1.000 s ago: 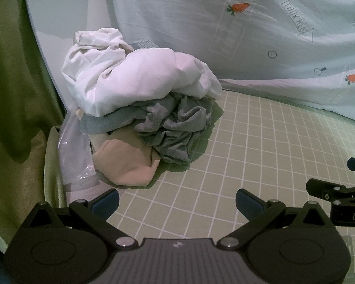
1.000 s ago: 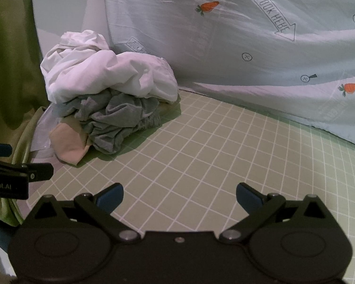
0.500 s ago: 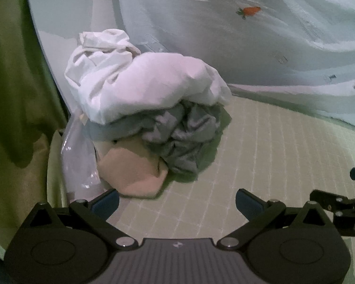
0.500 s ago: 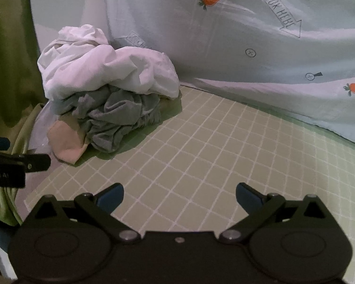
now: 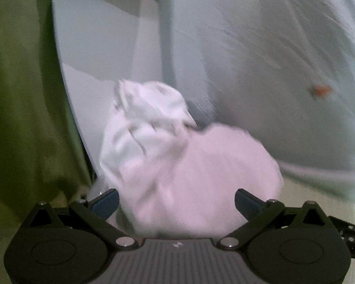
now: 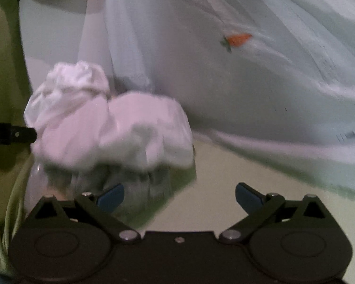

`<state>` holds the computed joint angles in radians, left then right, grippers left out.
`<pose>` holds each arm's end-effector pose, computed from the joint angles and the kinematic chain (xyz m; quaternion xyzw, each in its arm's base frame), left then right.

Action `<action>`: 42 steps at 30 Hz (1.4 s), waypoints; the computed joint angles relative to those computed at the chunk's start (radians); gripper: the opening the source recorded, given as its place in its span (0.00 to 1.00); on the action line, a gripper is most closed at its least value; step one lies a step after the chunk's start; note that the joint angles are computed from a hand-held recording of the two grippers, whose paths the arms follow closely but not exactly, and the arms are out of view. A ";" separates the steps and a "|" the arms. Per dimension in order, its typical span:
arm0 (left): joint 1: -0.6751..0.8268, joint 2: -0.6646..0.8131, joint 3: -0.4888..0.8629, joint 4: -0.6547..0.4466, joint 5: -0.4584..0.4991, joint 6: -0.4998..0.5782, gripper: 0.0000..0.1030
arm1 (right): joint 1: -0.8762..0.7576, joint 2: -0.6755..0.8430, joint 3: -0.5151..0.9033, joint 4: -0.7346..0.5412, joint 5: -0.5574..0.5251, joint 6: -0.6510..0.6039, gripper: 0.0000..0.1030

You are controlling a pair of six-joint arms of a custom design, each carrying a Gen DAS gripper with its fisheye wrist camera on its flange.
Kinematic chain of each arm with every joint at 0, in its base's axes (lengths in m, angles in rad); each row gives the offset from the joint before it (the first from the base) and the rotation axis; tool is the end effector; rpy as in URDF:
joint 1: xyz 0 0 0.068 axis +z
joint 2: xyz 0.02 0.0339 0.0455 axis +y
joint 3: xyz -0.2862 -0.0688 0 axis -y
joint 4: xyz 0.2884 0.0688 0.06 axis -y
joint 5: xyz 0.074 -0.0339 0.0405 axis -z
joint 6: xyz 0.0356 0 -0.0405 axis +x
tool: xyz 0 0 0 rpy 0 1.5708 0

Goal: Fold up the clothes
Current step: 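Grasp the white shirt from the pile with both grippers and lift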

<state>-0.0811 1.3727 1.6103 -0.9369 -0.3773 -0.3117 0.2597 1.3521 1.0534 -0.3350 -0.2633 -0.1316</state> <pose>0.3118 -0.0122 0.4514 -0.1811 0.8755 0.0858 0.4398 0.3248 0.0959 0.3012 -0.2301 0.8561 0.1455 0.4393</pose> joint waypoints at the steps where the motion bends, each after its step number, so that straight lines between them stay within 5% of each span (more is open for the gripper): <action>1: 0.031 0.032 0.030 0.020 0.016 0.008 0.98 | 0.015 0.050 0.047 0.013 0.005 0.014 0.96; 7: 0.146 0.278 0.245 0.083 0.102 0.058 0.87 | 0.089 0.417 0.430 0.006 0.015 0.113 0.88; 11: 0.160 0.378 0.309 0.090 0.082 0.066 0.75 | 0.128 0.677 0.740 -0.104 0.032 0.145 0.82; 16: 0.188 0.394 0.279 0.144 0.101 0.022 0.72 | 0.139 0.992 1.157 -0.346 0.008 0.242 0.81; 17: 0.190 0.389 0.268 0.157 0.104 0.018 0.66 | 0.132 1.013 1.178 -0.354 -0.026 0.280 0.76; 18: 0.189 0.385 0.263 0.163 0.104 0.010 0.56 | 0.124 1.025 1.183 -0.348 -0.062 0.321 0.56; 19: 0.189 0.382 0.259 0.168 0.105 0.002 0.49 | 0.119 1.010 1.153 -0.322 -0.086 0.326 0.46; 22: 0.188 0.373 0.250 0.184 0.115 -0.024 0.07 | 0.107 0.936 1.025 -0.223 -0.136 0.302 0.21; 23: 0.190 0.373 0.252 0.187 0.143 -0.042 0.03 | 0.106 0.899 0.966 -0.181 -0.136 0.275 0.14; 33: 0.118 0.215 0.163 0.242 0.072 -0.018 0.01 | 0.088 0.419 0.375 0.237 -0.097 0.225 0.09; 42: -0.027 0.056 0.198 0.260 -0.028 -0.039 0.00 | -0.075 0.048 0.100 0.422 -0.094 0.398 0.08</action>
